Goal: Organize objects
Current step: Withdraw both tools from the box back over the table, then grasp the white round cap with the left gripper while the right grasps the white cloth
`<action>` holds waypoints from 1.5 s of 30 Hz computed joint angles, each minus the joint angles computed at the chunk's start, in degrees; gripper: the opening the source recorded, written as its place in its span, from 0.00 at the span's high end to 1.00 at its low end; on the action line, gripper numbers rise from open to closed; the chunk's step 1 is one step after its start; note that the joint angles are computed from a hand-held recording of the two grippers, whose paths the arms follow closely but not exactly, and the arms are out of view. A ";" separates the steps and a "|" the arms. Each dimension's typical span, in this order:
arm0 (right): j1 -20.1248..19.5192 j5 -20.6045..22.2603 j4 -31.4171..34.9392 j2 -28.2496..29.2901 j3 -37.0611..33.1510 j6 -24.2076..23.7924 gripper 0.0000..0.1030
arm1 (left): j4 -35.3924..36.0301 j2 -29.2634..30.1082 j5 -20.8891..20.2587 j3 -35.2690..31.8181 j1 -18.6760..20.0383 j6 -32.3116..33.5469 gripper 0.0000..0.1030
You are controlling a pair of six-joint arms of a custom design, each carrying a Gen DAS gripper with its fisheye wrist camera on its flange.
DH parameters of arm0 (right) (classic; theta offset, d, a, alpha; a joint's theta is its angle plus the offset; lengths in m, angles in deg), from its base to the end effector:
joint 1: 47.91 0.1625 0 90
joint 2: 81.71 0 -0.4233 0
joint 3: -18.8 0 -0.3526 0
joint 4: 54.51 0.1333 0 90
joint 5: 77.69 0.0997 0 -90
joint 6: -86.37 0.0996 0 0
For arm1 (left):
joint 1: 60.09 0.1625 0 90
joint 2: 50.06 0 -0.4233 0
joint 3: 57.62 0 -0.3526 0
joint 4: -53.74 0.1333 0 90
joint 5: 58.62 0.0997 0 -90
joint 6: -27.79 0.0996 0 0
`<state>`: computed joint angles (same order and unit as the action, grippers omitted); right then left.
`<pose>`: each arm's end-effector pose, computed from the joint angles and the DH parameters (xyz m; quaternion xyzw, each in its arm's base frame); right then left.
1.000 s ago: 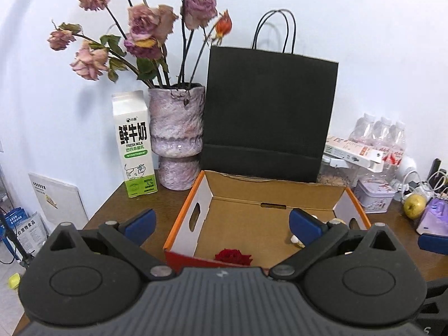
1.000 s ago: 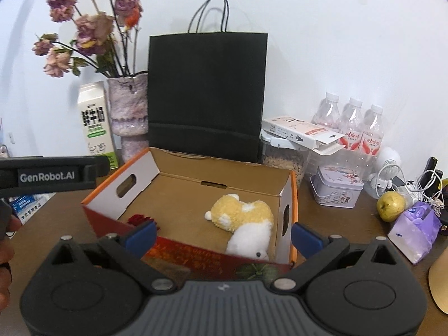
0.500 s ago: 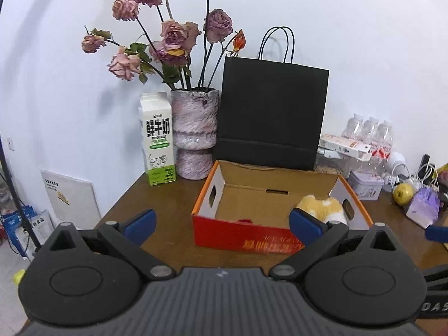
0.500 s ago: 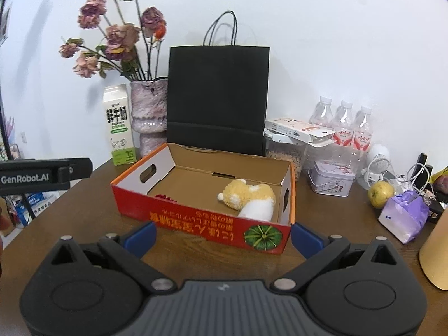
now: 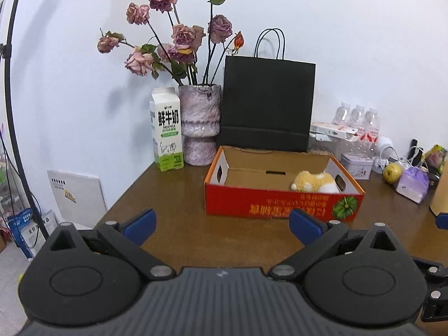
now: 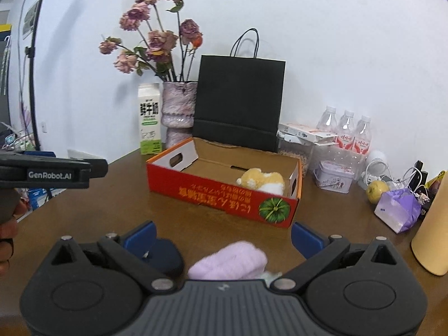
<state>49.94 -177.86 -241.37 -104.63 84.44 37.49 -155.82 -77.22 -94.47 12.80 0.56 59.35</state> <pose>0.2221 -0.7636 0.1115 0.3859 -0.7996 0.3969 0.2328 -0.1633 -0.7270 0.1971 0.1125 0.7461 -0.5430 0.3685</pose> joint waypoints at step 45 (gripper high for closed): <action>-4.94 1.38 -1.86 -1.09 13.17 -0.34 0.00 | 1.48 -5.52 -1.57 25.96 2.20 -17.74 0.85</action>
<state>45.01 -176.49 -243.22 -105.72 97.61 37.15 -154.34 -82.74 -96.05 38.75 2.76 41.61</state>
